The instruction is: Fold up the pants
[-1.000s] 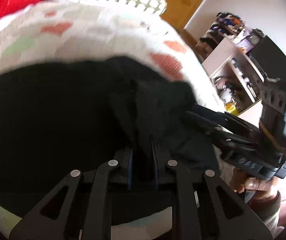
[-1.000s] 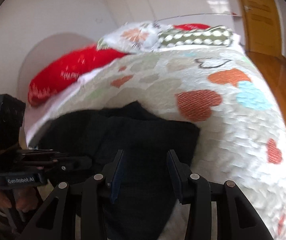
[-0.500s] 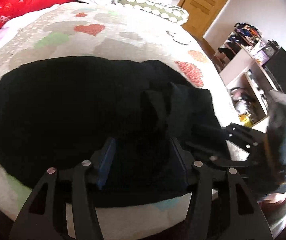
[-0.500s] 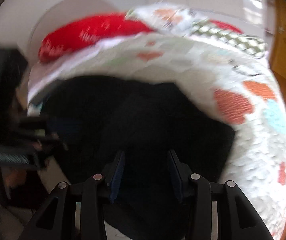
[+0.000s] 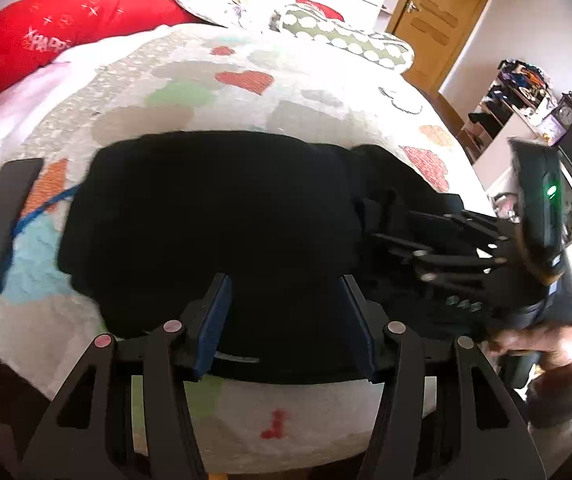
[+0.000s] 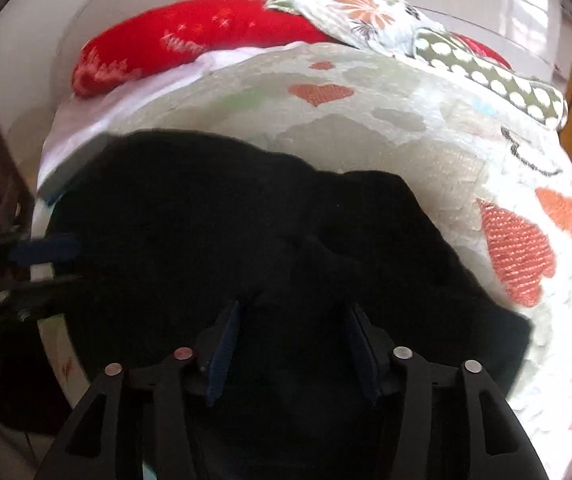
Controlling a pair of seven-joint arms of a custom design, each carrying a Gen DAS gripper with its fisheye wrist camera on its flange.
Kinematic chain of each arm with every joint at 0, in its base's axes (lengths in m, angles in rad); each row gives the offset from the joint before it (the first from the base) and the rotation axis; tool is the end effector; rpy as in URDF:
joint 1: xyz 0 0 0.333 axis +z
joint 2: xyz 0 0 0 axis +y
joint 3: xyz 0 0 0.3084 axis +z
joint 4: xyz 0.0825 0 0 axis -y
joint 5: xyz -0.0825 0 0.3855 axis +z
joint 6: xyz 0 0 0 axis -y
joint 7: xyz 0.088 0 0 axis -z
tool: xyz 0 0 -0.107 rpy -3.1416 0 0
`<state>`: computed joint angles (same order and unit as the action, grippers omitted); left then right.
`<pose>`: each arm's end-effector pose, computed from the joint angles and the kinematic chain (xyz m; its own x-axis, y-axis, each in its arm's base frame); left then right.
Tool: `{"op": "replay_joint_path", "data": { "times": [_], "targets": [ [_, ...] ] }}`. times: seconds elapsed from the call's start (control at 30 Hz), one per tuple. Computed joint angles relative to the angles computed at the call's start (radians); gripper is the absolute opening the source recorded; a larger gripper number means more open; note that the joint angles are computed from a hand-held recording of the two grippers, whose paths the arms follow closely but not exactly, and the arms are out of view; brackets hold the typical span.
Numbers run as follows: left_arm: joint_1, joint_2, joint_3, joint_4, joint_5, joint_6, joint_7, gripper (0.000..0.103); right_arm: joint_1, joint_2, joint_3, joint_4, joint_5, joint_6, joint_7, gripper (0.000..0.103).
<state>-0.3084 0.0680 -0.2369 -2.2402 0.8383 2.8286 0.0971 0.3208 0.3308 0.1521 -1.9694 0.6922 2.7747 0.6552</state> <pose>0.4617 -0.3231 0.3771 0.1197 -0.9675 0.2227 -0.7931 -0.2281 -0.5648 0.5857 0.2620 0.3409 0.7178 -0.6891 -0.0998 -0.6078 -0.5503 -0.5724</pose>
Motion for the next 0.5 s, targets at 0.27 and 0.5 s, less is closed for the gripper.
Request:
{"op": "replay_joint_path", "data": {
  "times": [0.27, 0.5],
  "targets": [
    [0.02, -0.045, 0.006, -0.057, 0.017, 0.007, -0.066, 0.055, -0.037, -0.095, 0.066, -0.002, 0.258, -0.028, -0.159, 0.056],
    [0.068, -0.126, 0.009, -0.168, 0.117, 0.127, -0.219, 0.055, 0.074, -0.016, 0.048, 0.098, 0.185, -0.034, -0.041, 0.057]
  ]
}}
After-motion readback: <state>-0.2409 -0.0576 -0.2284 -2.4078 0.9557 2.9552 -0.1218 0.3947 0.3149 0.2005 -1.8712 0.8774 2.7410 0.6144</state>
